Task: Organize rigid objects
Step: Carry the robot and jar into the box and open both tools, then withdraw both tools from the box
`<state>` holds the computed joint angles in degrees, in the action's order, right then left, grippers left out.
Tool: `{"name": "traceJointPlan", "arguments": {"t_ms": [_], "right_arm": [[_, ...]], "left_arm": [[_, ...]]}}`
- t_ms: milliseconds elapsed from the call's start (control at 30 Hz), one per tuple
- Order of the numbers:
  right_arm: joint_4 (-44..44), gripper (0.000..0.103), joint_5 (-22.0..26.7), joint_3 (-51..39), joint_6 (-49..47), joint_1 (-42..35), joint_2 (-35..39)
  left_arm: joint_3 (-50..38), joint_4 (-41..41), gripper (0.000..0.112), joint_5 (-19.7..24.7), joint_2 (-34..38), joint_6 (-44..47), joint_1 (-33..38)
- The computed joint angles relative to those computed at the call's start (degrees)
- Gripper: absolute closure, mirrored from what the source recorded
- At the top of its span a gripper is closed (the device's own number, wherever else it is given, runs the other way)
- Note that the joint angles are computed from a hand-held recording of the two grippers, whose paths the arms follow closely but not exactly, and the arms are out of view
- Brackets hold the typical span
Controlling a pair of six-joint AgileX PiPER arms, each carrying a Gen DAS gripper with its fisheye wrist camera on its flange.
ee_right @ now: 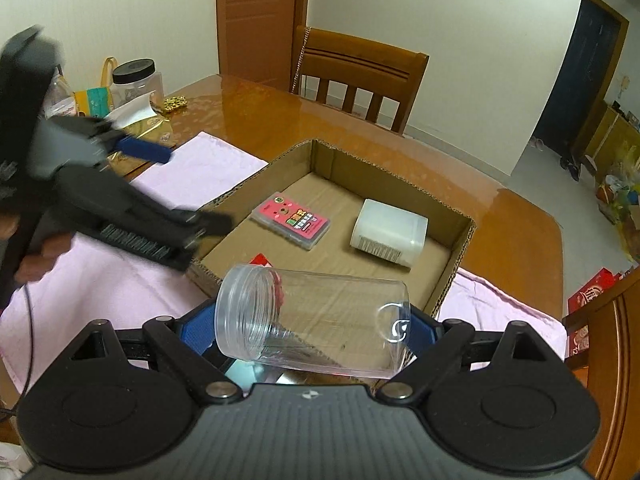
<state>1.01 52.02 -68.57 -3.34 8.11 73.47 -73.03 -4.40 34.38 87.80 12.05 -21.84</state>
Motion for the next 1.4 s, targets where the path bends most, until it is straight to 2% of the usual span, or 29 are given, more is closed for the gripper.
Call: {"name": "traceJointPlan", "arguments": {"t_ms": [333,533,633,700,1067,1400], "right_arm": [[2.0,0.009,-1.7,-4.8,-2.5,-4.5,7.5],[0.6,0.008,-3.7,-9.2,-0.7,-5.6,13.3],[-0.2,0.000,-5.3,-10.0,1.5,-6.1,14.6],[-1.4,0.000,-6.0,-10.1,2.8,-6.0,14.7],[-5.9,0.000,-5.3,-5.0,9.1,-3.4,10.4],[-10.1,0.000,-6.6,6.7,23.5,1.3,1.3]], "left_arm": [[8.3,9.2,0.011,0.4,-7.4,-13.8,0.8],[10.9,10.8,0.011,1.4,-10.1,-16.3,2.0],[11.6,11.9,0.011,1.8,-11.0,-18.0,1.9],[12.2,11.9,0.011,2.0,-11.6,-17.9,2.0],[13.3,9.8,0.011,2.9,-13.5,-16.2,1.9],[15.2,9.4,0.011,2.6,-15.1,-15.0,2.2]]}}
